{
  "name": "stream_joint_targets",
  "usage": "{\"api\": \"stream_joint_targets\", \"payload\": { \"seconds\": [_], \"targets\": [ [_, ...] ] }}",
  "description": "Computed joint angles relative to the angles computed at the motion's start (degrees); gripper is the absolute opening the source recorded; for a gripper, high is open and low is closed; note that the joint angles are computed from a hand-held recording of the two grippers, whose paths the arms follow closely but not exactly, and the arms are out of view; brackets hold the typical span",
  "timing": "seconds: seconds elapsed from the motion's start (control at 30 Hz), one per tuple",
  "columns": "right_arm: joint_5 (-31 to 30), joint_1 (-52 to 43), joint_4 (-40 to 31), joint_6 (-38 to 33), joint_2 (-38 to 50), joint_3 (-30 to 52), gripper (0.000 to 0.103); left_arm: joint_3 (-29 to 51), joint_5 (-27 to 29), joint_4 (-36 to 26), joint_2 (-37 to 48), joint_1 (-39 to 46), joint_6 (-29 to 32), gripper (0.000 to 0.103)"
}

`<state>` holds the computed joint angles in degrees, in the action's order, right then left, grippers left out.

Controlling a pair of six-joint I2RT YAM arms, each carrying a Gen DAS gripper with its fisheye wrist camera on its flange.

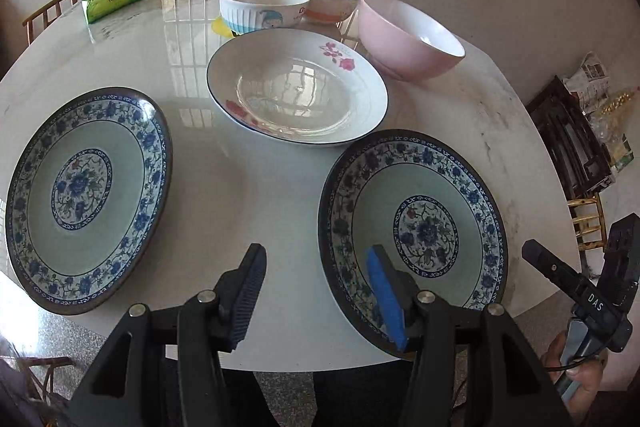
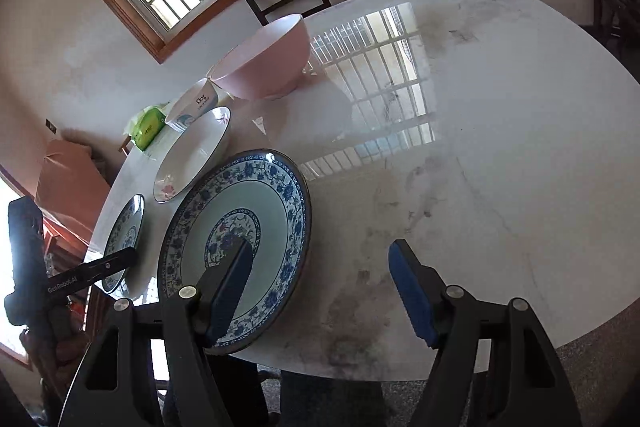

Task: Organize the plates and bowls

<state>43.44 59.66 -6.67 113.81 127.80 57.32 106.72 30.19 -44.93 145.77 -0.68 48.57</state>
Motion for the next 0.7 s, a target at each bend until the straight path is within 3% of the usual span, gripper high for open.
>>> {"api": "stream_joint_targets", "payload": {
  "seconds": [0.1,0.3,0.6,0.7],
  "targets": [
    [-0.9,-1.1,6.1,-1.9,0.9,-2.2,0.069,-1.6,-0.8,1.5,-0.4,-0.4,-0.2,0.054],
    [-2.2,-3.1,12.2,-7.0,1.9,-3.5,0.069,5.7,-2.7,-5.2,5.1,-1.8,-0.8,0.054],
    [-3.9,-5.8,19.6,-14.3,2.9,-4.6,0.066,0.4,-4.7,1.6,3.3,-2.7,-2.2,0.054],
    [-4.4,-7.0,21.4,-16.2,3.0,-5.1,0.066,0.2,-4.2,0.9,3.2,-2.9,-1.3,0.053]
  ]
}}
